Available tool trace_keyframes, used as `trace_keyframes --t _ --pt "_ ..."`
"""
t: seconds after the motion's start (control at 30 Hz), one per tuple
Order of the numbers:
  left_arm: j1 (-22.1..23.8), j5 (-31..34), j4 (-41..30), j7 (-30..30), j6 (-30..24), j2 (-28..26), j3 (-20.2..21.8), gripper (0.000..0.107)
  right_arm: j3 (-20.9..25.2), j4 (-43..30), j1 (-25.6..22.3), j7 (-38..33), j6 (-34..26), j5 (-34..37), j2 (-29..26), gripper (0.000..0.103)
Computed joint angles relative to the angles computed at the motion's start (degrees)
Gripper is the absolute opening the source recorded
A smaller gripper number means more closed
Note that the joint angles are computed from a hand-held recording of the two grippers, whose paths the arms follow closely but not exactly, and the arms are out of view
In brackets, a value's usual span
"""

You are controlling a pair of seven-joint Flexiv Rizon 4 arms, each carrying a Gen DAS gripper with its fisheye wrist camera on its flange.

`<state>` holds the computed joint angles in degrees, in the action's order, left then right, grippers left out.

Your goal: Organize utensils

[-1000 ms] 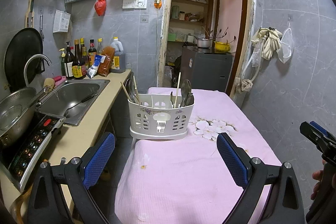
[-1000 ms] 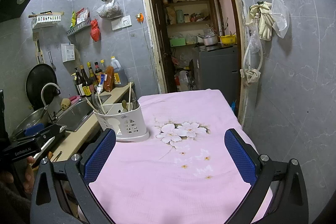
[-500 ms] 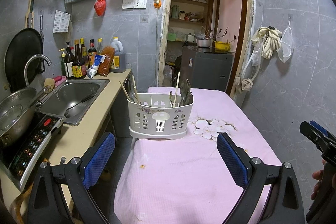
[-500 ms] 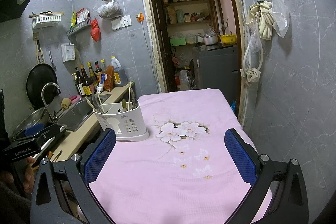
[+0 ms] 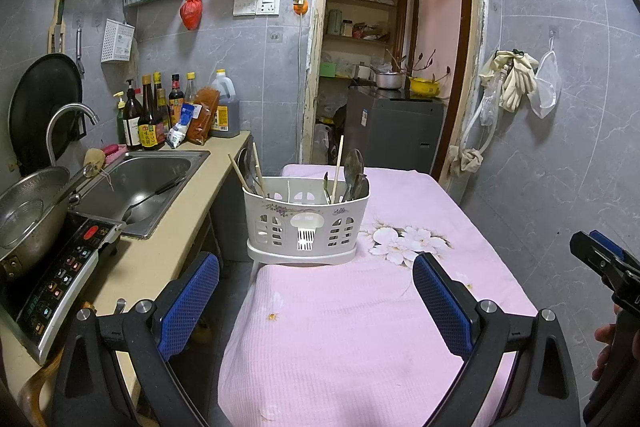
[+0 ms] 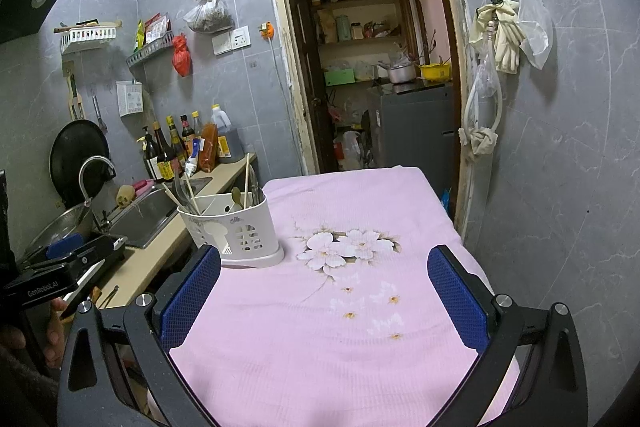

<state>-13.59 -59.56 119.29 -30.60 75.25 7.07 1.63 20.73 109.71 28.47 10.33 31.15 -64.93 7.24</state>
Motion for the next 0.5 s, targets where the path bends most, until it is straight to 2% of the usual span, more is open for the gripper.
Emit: trace_keyframes --t 0.5 --pt "1.21 4.19 0.51 -0.57 -2.4 0.96 1.09 0.098 0.45 0.72 0.29 0.56 -0.31 0.53 0.21 0.102"
